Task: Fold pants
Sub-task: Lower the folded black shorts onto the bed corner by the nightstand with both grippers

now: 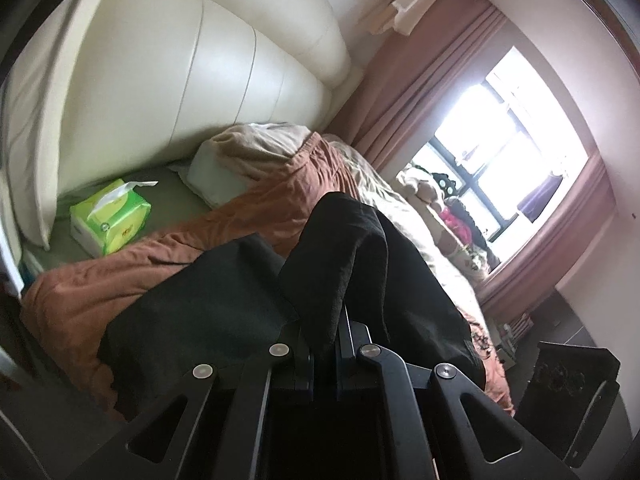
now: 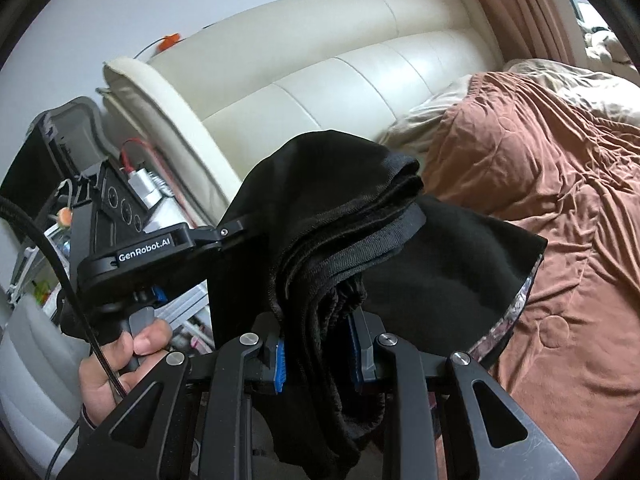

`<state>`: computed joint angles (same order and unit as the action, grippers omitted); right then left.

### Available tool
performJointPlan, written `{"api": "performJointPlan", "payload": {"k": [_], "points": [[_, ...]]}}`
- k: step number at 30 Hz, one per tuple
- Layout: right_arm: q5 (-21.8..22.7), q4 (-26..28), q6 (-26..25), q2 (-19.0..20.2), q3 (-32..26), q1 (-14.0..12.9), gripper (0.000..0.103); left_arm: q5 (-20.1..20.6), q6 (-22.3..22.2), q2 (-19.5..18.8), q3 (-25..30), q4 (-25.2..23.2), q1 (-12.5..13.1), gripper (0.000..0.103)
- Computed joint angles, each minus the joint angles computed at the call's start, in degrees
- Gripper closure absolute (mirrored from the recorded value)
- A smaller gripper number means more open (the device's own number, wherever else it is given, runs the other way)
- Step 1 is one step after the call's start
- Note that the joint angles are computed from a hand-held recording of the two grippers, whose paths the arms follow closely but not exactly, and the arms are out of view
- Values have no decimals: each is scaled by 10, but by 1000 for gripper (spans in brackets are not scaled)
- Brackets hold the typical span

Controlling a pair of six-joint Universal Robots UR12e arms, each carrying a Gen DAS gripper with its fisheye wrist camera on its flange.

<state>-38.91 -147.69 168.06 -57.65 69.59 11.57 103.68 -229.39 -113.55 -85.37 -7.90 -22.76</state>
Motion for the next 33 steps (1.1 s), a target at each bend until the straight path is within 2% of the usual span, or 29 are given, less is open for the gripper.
{"api": "performJointPlan", "payload": {"k": [5,12,16,19,21,22,23,25,30,33], "points": [[-18,-11,35,26,-27,6,83,-40,6,-25,26,-16,20,97],[-40,18,59,67,-85,8,83,-73,14,-69,73,-39,37,97],[-47,31,80,95,-123,8,82,-84,25,-94,108,-74,42,97],[-77,83,75,117,-162,11,74,-84,19,-104,129,-128,43,91],[-82,139,64,135,-192,11,65,-74,3,-100,123,-138,43,76],[-87,157,60,141,-201,10,55,-63,-1,-97,117,-137,41,73],[-97,161,59,143,-204,10,46,-56,-6,-92,109,-133,40,71],[-93,149,68,145,-203,6,40,-53,-14,-85,96,-127,40,71],[-93,142,51,138,-198,0,39,-24,-18,-65,68,-135,32,71],[-117,122,38,131,-192,1,39,-14,-23,-55,54,-143,29,71]]}}
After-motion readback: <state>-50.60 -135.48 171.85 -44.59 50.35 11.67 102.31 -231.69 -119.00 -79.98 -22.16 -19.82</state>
